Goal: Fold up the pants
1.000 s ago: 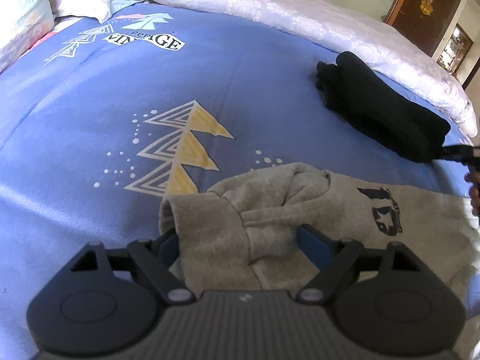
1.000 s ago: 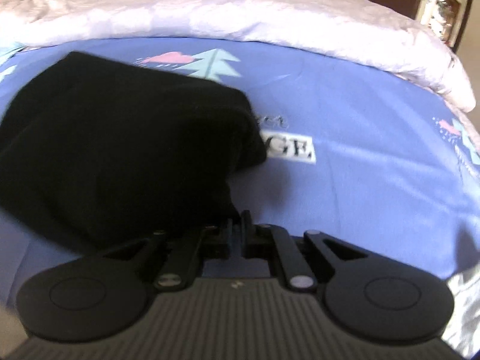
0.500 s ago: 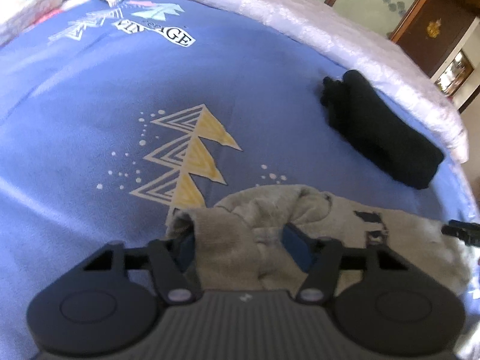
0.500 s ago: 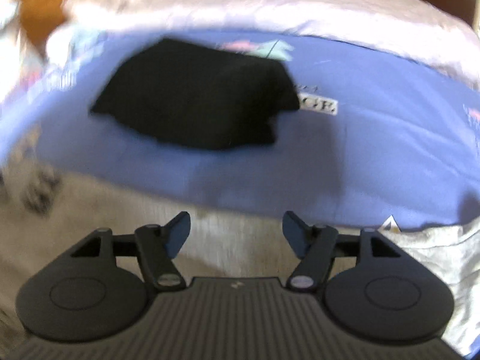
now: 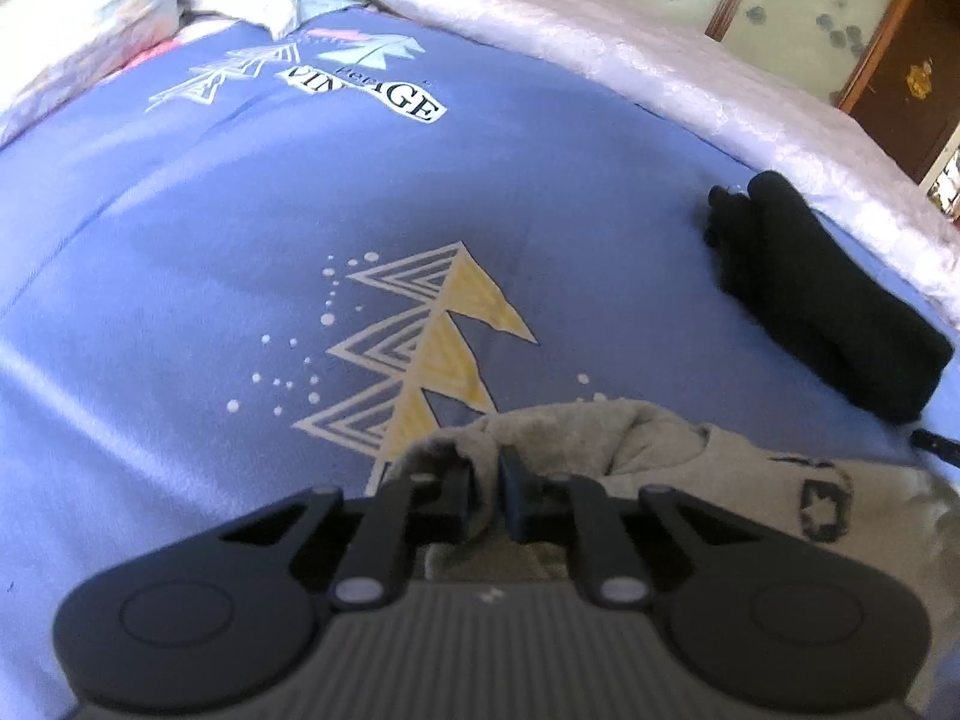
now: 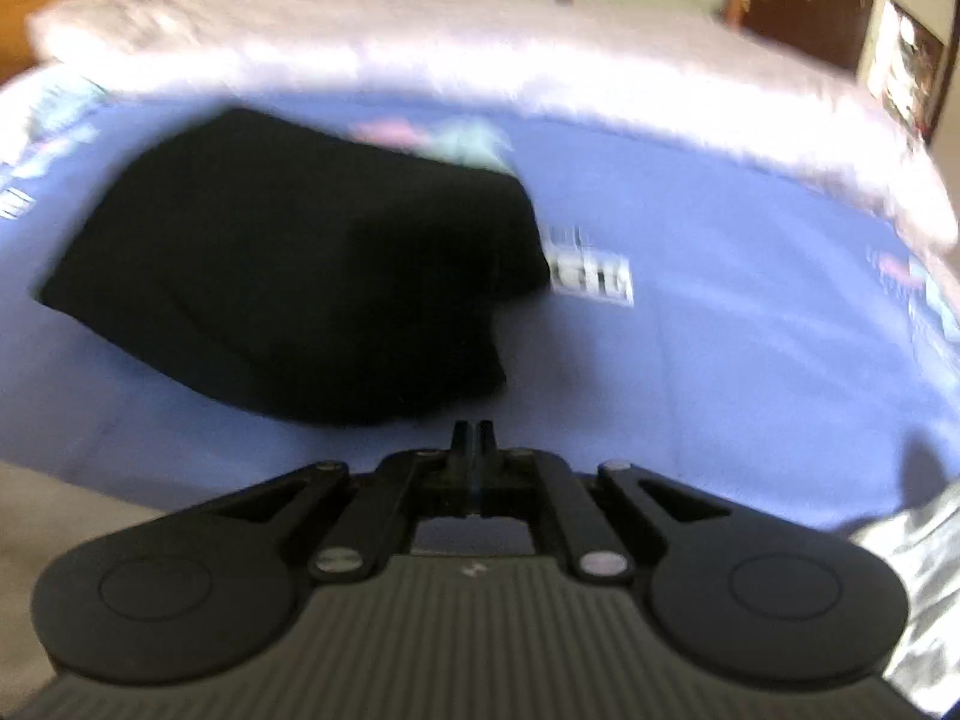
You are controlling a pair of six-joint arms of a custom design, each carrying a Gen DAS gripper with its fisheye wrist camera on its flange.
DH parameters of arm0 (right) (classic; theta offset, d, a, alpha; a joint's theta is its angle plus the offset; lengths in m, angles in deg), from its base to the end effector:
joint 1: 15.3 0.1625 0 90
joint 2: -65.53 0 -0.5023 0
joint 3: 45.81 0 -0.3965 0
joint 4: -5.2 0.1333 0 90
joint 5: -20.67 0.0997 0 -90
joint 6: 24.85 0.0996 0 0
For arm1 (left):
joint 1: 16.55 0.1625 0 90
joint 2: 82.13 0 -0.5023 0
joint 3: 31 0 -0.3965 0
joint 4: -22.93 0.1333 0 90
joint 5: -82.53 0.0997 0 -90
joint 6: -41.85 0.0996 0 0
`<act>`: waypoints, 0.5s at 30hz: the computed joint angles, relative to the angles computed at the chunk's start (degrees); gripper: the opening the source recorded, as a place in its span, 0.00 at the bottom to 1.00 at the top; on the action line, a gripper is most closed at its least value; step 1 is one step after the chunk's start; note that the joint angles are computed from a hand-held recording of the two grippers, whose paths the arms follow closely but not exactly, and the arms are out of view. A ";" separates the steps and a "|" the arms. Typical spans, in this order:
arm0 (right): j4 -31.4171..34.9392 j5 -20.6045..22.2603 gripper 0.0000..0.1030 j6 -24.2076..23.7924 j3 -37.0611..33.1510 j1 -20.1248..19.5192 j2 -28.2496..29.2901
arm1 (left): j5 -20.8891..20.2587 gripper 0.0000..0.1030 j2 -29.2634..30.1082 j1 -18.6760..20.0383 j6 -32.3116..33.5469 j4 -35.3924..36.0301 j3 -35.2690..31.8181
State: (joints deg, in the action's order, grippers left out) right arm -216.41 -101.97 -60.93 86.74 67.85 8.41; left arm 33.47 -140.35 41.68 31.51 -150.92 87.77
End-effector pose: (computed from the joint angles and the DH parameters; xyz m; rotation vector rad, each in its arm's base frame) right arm 0.0197 -0.5035 0.2367 0.2169 -2.1610 0.8359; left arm -0.1370 -0.5983 0.2146 0.2753 2.4882 -0.8150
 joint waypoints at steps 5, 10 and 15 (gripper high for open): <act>0.85 7.74 0.09 5.96 3.91 -1.80 -5.27 | 0.32 0.22 -1.38 -0.96 1.82 1.39 0.82; -9.19 13.42 0.24 7.41 11.51 -6.61 -16.00 | 2.24 0.42 -5.90 -2.40 -0.89 -3.85 5.17; -11.80 14.03 0.49 5.14 12.05 -16.64 -24.34 | 1.47 0.42 -11.46 -4.46 -4.52 -5.74 10.74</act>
State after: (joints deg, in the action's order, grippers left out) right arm -228.21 -87.94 -55.79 98.79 51.21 -15.93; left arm 34.94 -151.81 37.22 26.99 -156.66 98.51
